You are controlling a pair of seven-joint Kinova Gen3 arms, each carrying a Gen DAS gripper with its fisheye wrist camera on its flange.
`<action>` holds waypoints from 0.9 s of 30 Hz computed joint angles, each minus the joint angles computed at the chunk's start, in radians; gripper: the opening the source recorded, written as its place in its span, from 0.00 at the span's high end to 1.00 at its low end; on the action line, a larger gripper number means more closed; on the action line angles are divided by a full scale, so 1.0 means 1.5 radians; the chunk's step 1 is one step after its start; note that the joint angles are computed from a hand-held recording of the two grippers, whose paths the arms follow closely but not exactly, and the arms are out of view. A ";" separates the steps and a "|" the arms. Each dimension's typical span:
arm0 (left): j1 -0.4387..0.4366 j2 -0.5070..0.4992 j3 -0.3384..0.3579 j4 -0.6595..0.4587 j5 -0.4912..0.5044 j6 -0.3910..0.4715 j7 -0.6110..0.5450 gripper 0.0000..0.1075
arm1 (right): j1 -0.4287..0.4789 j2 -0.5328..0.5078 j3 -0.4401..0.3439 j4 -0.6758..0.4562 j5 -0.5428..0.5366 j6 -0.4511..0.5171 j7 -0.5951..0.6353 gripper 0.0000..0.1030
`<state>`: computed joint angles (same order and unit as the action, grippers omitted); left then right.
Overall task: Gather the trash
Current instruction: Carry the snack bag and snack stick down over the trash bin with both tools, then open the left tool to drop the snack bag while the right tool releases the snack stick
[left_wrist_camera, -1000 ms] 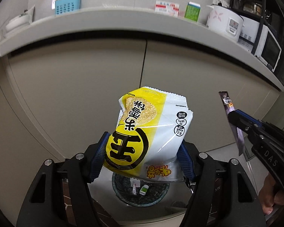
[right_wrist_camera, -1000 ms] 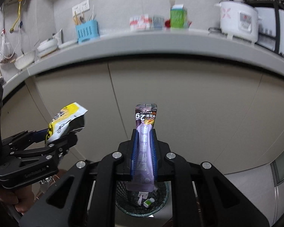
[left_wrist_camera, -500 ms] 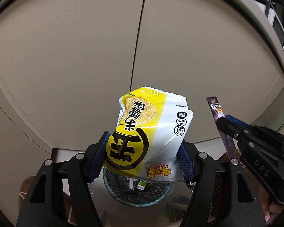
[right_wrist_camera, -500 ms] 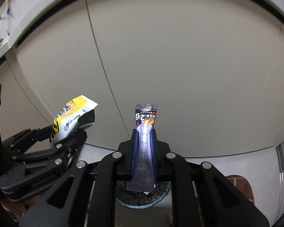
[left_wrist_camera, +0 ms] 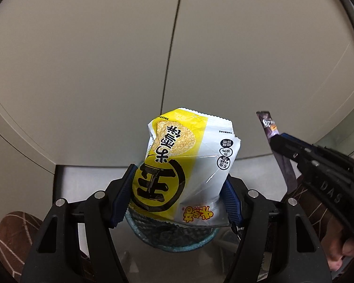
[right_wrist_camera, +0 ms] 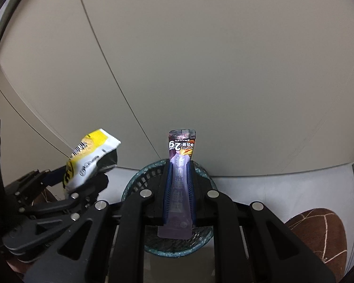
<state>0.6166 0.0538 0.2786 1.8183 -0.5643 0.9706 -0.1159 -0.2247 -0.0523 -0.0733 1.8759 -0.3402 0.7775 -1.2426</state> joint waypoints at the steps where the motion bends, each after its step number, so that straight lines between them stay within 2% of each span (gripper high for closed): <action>1: -0.003 0.005 -0.001 -0.001 0.009 -0.004 -0.011 0.39 | 0.001 0.004 0.002 0.000 -0.008 0.001 0.006 0.88; 9: -0.028 0.027 -0.024 0.002 0.079 -0.051 -0.088 0.37 | 0.003 0.028 -0.003 -0.009 -0.003 0.000 -0.014 0.88; 15: -0.025 0.026 -0.031 0.011 0.079 -0.062 -0.087 0.29 | 0.000 0.024 -0.008 -0.004 0.001 -0.006 -0.017 0.88; 21: -0.019 0.027 -0.031 0.013 0.063 -0.051 -0.067 0.20 | 0.001 0.021 -0.006 0.000 -0.010 -0.009 -0.008 0.88; 27: 0.000 0.021 -0.024 -0.002 0.018 0.021 -0.039 0.11 | 0.006 0.019 0.001 0.000 -0.043 0.000 0.045 0.88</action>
